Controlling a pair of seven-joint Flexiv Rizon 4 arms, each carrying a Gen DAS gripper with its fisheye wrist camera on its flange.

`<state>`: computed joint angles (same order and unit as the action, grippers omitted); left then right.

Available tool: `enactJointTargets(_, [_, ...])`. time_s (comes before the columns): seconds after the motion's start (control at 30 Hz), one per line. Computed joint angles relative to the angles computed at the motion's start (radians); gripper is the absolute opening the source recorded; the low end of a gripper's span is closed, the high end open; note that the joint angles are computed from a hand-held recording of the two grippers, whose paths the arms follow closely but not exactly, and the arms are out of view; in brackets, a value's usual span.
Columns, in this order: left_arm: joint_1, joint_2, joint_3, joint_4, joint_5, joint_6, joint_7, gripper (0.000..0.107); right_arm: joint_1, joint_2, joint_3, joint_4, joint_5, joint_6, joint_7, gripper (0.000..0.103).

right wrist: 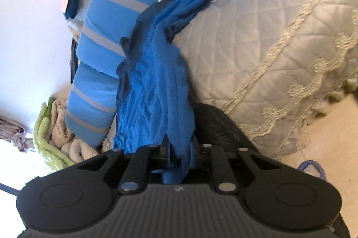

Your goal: Fold clothes

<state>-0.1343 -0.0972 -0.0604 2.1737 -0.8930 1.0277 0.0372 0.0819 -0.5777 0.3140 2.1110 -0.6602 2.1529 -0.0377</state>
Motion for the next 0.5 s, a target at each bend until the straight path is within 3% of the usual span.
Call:
enactJointTargets(0.03, [0.010, -0.001, 0.000, -0.018, -0.039, -0.032, -0.003, 0.040, 0.001, 0.002, 0.000, 0.008, 0.006, 0.002, 0.002, 0.015])
enactJointTargets(0.1, [0.009, -0.024, -0.018, -0.049, -0.163, -0.001, 0.054, 0.051, 0.003, 0.003, 0.001, 0.022, 0.012, 0.008, 0.004, 0.015])
enactJointTargets(0.33, [-0.006, -0.294, -0.143, -0.307, -0.453, 0.356, 0.231, 0.055, 0.014, -0.009, 0.003, 0.055, 0.029, 0.040, 0.009, 0.014])
enactJointTargets(0.4, [-0.006, -0.383, -0.152, -0.387, -0.412, 0.419, 0.172, 0.055, 0.012, -0.015, 0.002, 0.059, 0.023, 0.044, 0.016, 0.014])
enactJointTargets(0.5, [-0.022, -0.482, -0.092, -0.475, -0.240, 0.426, -0.036, 0.055, 0.003, -0.024, 0.003, 0.063, 0.009, 0.051, 0.029, 0.014])
